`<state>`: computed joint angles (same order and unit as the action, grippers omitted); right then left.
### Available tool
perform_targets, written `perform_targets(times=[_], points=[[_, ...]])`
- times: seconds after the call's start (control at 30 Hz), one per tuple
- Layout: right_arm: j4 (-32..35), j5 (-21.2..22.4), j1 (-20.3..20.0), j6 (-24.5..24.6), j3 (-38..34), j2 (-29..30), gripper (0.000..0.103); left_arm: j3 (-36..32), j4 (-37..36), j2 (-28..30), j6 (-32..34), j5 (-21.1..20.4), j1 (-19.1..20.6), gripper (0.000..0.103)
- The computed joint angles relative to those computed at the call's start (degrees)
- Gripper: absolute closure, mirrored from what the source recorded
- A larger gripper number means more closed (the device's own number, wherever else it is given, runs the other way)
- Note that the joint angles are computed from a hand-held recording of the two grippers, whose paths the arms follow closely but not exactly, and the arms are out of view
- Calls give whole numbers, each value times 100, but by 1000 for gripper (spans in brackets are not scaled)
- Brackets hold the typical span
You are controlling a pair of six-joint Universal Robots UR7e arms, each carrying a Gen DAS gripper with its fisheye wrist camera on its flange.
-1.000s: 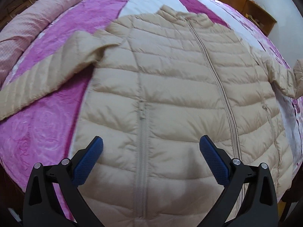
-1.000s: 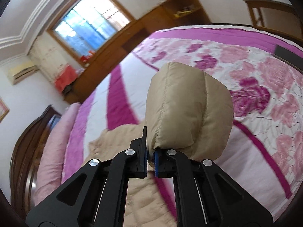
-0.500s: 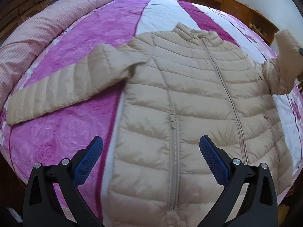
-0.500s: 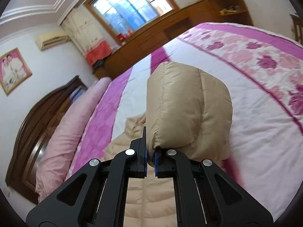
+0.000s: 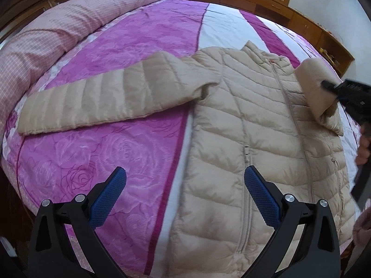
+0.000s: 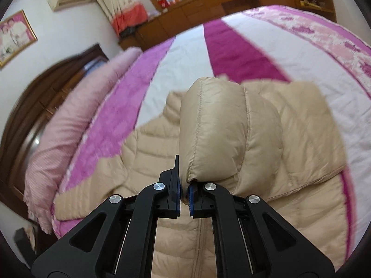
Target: Fold large clothes
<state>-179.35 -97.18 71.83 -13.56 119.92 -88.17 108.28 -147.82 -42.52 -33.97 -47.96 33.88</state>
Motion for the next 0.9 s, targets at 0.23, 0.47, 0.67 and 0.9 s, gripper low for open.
perform_targets(times=[0.23, 0.47, 0.67, 0.9], points=[[141, -153, -22, 109, -126, 623, 92, 179, -10, -136, -144, 14, 85, 5], [393, 137, -51, 189, -36, 600, 57, 219, -58, -152, -69, 17, 79, 5], [371, 311, -59, -42, 499, -78, 38, 130, -125, -21, 101, -52, -40, 5], [262, 117, -342, -165, 1163, -1123, 34, -171, -168, 323, 466, -194, -223, 5]])
